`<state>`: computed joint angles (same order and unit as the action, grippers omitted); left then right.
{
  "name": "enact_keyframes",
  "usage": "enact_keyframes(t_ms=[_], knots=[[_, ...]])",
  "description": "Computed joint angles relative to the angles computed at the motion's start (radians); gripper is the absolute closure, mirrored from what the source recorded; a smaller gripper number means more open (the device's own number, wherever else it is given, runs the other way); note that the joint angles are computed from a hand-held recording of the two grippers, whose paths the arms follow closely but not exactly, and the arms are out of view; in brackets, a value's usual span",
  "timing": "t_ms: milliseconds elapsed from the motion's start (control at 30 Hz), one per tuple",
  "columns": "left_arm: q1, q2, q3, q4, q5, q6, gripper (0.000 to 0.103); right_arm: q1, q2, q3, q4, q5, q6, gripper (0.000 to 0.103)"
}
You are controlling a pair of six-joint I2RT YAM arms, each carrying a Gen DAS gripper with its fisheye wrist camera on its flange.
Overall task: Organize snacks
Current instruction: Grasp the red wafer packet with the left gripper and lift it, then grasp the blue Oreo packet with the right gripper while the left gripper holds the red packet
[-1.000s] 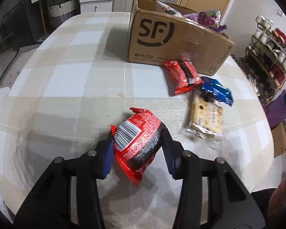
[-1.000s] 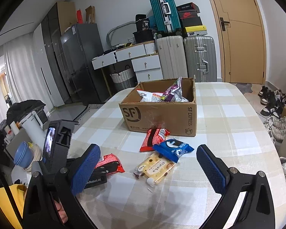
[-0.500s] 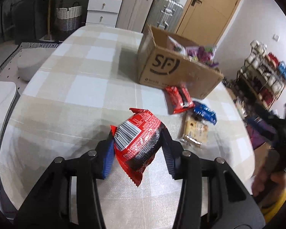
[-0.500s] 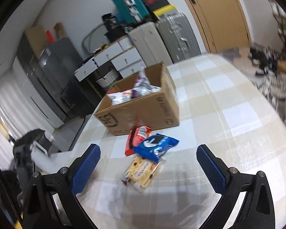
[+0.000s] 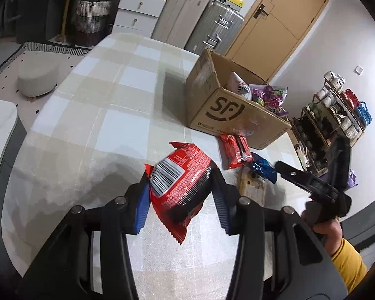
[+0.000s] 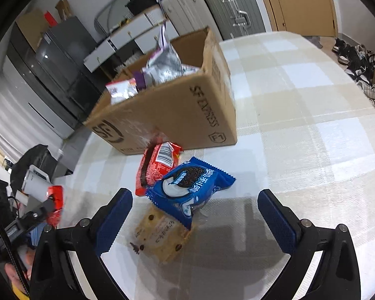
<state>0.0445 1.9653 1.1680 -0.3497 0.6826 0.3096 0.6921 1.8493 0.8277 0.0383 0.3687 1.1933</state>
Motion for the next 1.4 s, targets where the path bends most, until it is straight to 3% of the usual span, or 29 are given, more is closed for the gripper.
enact_keyframes(t_ms=[67, 133, 233, 567, 800, 967, 1067, 1100, 1400], knots=[[0.000, 0.010, 0.018, -0.025, 0.011, 0.005, 0.061, -0.016, 0.035, 0.032, -0.013, -0.024, -0.009, 0.003], [-0.001, 0.019, 0.030, -0.036, 0.019, -0.005, 0.061, -0.027, 0.058, 0.048, -0.002, -0.053, -0.016, 0.015], [0.004, 0.031, 0.047, -0.061, 0.038, -0.007, 0.061, -0.031, 0.096, 0.082, -0.018, -0.082, -0.008, 0.020], [0.009, 0.046, 0.052, -0.073, 0.036, -0.039, 0.061, -0.002, 0.140, 0.149, -0.087, -0.038, -0.010, 0.051], [0.013, 0.059, 0.060, -0.074, 0.036, -0.056, 0.061, 0.009, 0.100, 0.096, -0.053, -0.014, -0.012, 0.068], [0.012, 0.065, 0.063, -0.079, 0.034, -0.058, 0.061, 0.022, 0.074, 0.071, -0.040, 0.002, -0.022, 0.074], [0.009, 0.066, 0.064, -0.079, 0.032, -0.061, 0.061, 0.028, 0.061, 0.060, -0.033, 0.008, -0.036, 0.084], [0.008, 0.068, 0.064, -0.079, 0.032, -0.060, 0.061, 0.031, 0.055, 0.054, -0.029, 0.012, -0.040, 0.093], [0.005, 0.074, 0.063, -0.081, 0.034, -0.061, 0.061, 0.018, -0.009, -0.052, 0.040, 0.004, 0.003, 0.090]])
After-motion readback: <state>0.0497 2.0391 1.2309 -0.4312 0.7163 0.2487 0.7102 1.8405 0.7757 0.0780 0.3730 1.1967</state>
